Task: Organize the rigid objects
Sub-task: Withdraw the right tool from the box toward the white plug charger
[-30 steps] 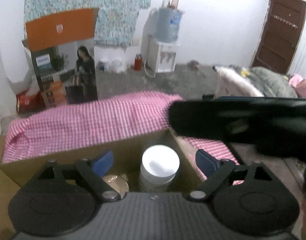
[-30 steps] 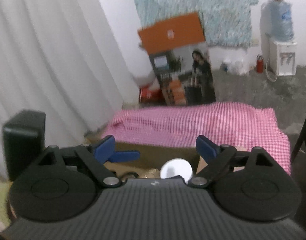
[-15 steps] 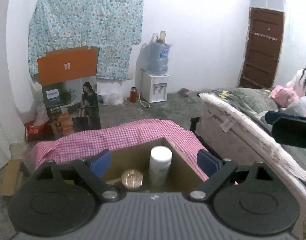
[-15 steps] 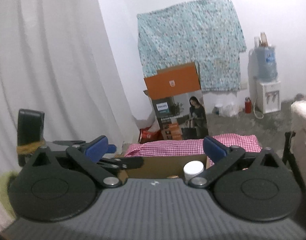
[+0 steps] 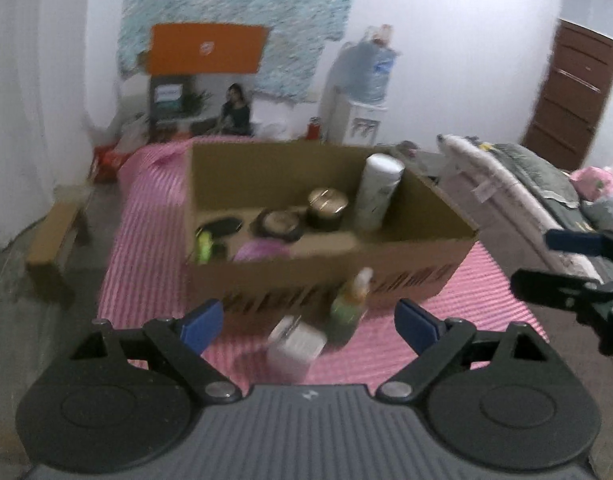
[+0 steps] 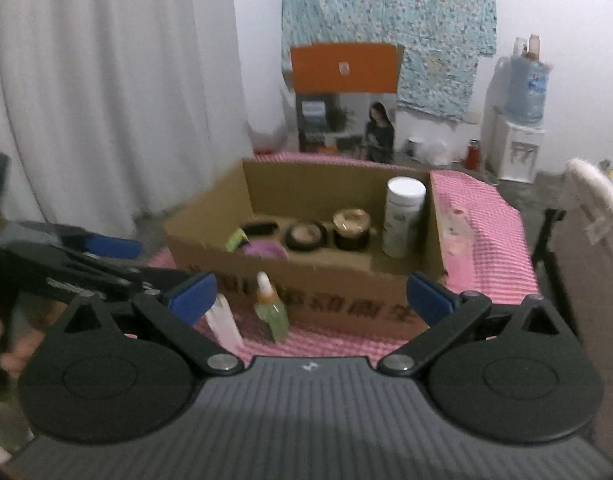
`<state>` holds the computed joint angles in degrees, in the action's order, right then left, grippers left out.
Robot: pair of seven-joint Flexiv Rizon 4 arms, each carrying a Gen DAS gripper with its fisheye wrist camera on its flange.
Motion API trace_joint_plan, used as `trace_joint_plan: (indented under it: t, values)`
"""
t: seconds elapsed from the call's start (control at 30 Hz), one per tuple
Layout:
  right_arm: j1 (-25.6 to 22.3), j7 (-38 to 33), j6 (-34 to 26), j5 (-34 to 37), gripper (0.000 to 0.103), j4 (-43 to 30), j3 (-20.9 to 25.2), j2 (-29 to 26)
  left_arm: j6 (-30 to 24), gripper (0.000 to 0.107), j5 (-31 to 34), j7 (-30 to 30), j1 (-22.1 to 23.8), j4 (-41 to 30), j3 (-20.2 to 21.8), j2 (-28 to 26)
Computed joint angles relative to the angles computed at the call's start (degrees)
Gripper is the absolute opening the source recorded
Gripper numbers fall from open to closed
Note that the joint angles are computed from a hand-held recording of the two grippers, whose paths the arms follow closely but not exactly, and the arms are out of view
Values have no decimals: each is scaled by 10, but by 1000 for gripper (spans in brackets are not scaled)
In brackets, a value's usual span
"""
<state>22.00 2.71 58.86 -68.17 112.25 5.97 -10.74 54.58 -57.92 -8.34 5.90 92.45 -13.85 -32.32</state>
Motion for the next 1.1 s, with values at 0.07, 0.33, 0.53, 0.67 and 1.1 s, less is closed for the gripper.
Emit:
trace_joint_plan:
  t: [0.07,0.33,0.53,0.67,1.1]
  values:
    - [19,-26,-57,14,102,-13,8,-11,13,94,-8,4,3,10,3,-2]
    - [10,-28,50,10,102,-9,-6,-31,64,99,-83,69,7,38,-16,-7]
    - [10,37,134,51,102,-18,-27,-72,89,99,-97,143,0,47,-24,-20]
    - [24,102,219,28,102,-39,-68,-114,106,99,-124,217,-2,53,-38,-24]
    - [73,36,270,162,60,-116,-118,-217,109,83,-113,293,-28,23,-35,-66]
